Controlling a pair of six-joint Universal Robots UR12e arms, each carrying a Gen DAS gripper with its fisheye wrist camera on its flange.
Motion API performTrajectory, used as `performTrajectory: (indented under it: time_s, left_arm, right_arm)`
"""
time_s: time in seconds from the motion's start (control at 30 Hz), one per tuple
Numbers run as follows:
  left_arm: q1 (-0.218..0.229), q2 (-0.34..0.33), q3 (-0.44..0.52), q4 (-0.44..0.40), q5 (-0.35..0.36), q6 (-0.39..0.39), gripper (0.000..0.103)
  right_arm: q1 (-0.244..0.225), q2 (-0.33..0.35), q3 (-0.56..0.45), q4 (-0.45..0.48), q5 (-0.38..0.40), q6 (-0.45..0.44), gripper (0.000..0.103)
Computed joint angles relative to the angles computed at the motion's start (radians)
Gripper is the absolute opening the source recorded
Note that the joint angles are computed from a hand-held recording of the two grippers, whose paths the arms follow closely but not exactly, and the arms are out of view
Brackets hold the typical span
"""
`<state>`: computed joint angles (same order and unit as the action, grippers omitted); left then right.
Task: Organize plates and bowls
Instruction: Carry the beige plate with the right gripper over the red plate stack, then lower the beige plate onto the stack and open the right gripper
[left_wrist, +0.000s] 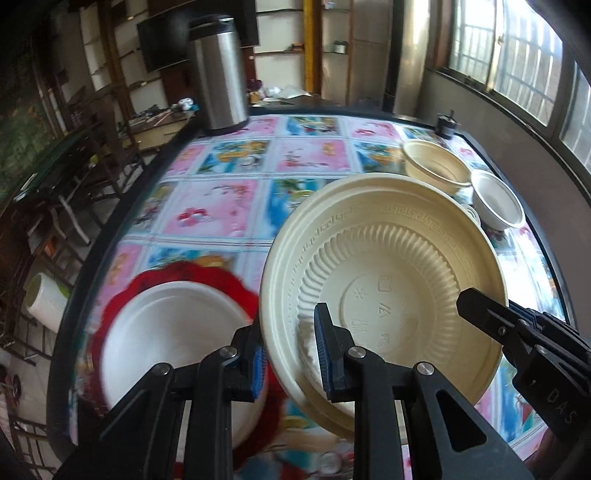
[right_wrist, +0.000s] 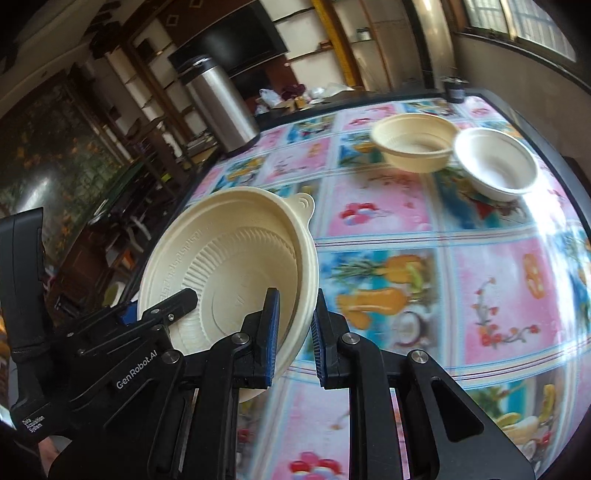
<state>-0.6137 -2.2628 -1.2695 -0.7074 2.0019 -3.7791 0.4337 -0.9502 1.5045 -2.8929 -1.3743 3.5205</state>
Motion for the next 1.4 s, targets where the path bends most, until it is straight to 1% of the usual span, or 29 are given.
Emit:
performTrajectory:
  time_s: [0.23,0.37,0.5,0.7,0.8,1.03,1.23,1.33,1.4]
  left_arm:
    - [0.027,0.076,-0.124,0.005,0.051,-0.073,0.023]
    - [0.046,0.098,-0.17,-0.002,0.045,-0.115,0.023]
    - [0.055,0.106,-0.195,-0.006,0.047,-0.129,0.023]
    - [0.061,0.114,-0.223,-0.005,0.036,-0.126,0.023]
    - [0.059,0.116,-0.234,-0.004,0.042,-0.126,0.023]
    - [0.055,0.117,-0.244,-0.002,0.081,-0.13,0.023]
    - [0.048,0.115,-0.243,-0.003,0.135,-0.132,0.024]
    - [0.049,0.116,-0.245,-0.003,0.148,-0.144,0.024]
    - [0.053,0.121,-0.25,0.005,0.14,-0.156,0.024]
  right_arm:
    - [0.049,0.044,-0.083,0.057,0.05,-0.054,0.016]
    - [0.077,0.08,-0.143,0.118,0.064,-0.086,0.016]
    - [0.097,0.106,-0.185,0.166,0.06,-0.115,0.016]
    - [0.108,0.124,-0.211,0.203,0.061,-0.123,0.016]
    - [0.115,0.129,-0.219,0.221,0.043,-0.135,0.016]
    - [0.125,0.135,-0.236,0.242,0.014,-0.161,0.016]
    - [0.126,0.139,-0.24,0.249,0.021,-0.156,0.016]
    - [0.128,0.136,-0.236,0.241,0.004,-0.151,0.016]
    - [0.126,0.132,-0.23,0.229,0.006,-0.145,0.018]
